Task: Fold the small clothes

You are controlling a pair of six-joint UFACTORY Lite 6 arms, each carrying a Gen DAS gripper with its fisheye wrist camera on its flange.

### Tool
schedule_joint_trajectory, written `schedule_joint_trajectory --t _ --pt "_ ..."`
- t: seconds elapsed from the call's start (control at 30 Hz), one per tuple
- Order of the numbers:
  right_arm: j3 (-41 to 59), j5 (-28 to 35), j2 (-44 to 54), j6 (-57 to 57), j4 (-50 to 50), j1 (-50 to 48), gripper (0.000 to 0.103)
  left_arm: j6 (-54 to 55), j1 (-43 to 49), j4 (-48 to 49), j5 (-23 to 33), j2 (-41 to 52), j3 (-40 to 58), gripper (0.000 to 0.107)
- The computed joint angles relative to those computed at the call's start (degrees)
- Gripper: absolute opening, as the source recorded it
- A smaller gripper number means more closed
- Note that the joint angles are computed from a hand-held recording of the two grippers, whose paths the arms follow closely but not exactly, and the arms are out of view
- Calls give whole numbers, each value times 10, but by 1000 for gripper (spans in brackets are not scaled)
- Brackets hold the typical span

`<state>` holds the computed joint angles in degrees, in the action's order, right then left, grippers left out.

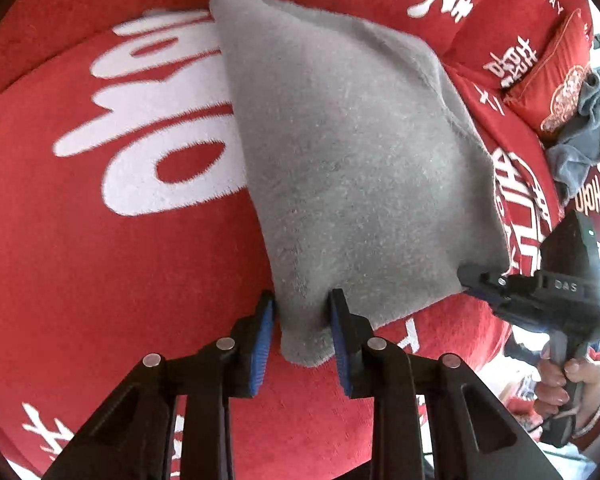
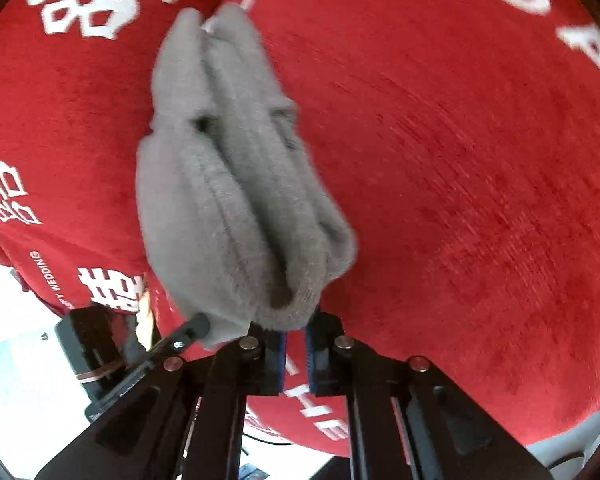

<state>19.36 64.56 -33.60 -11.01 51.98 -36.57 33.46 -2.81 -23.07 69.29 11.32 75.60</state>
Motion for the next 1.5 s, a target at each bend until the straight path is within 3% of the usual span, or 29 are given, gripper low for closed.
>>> schedule_joint_trajectory --t 0.03,0.13,0.17,0.2,0.23,0.27,0.3,0.37,0.6,0.83,0.87,0.9,1.0,1.17,1.27,1.37,1.47,1.5 --pt "0 10 -4 -1 2 -11 9 -4 0 5 -1 -10 -3 29" --pt "41 42 -22 42 -58 -12 27 -18 -2 19 1 -29 5 29" --pt "59 58 -27 55 -81 -13 42 -23 -5 23 -1 -33 10 29" --pt "84 76 -33 72 -107 -14 54 -22 -5 21 0 -34 18 39" --pt "109 93 -39 81 -123 -20 55 -16 -3 15 3 -35 26 56" --pt "130 110 -41 75 -131 -37 55 -13 1 13 0 -40 34 95" --pt "158 123 -37 67 -129 -51 55 -10 4 12 -15 -50 37 103" --pt "211 119 -16 66 -127 -48 55 -5 1 13 -21 -46 51 103" --pt "399 -51 259 56 -151 88 55 -130 -48 77 -56 29 117 103" --pt "589 -64 514 27 -120 105 53 -206 -63 111 -83 61 137 103" --pt "611 -51 546 23 -110 103 36 -217 -65 111 -85 64 143 103" --pt "612 -42 554 9 -96 102 8 -229 -65 104 -83 73 158 103" --pt "645 -16 553 -23 -101 106 8 -249 -68 94 -75 103 190 103" --pt "659 -15 571 -30 -198 113 8 -294 -114 157 -93 130 189 103" --pt "630 -30 579 -47 -161 87 11 -289 -121 157 -93 116 178 103" --pt "592 -25 538 -30 -156 68 25 -280 -126 161 -81 108 171 103" --pt "551 7 470 -15 -179 51 29 -274 -128 166 -75 96 163 103" --pt "534 22 438 -13 -187 46 41 -276 -129 166 -67 97 166 103"
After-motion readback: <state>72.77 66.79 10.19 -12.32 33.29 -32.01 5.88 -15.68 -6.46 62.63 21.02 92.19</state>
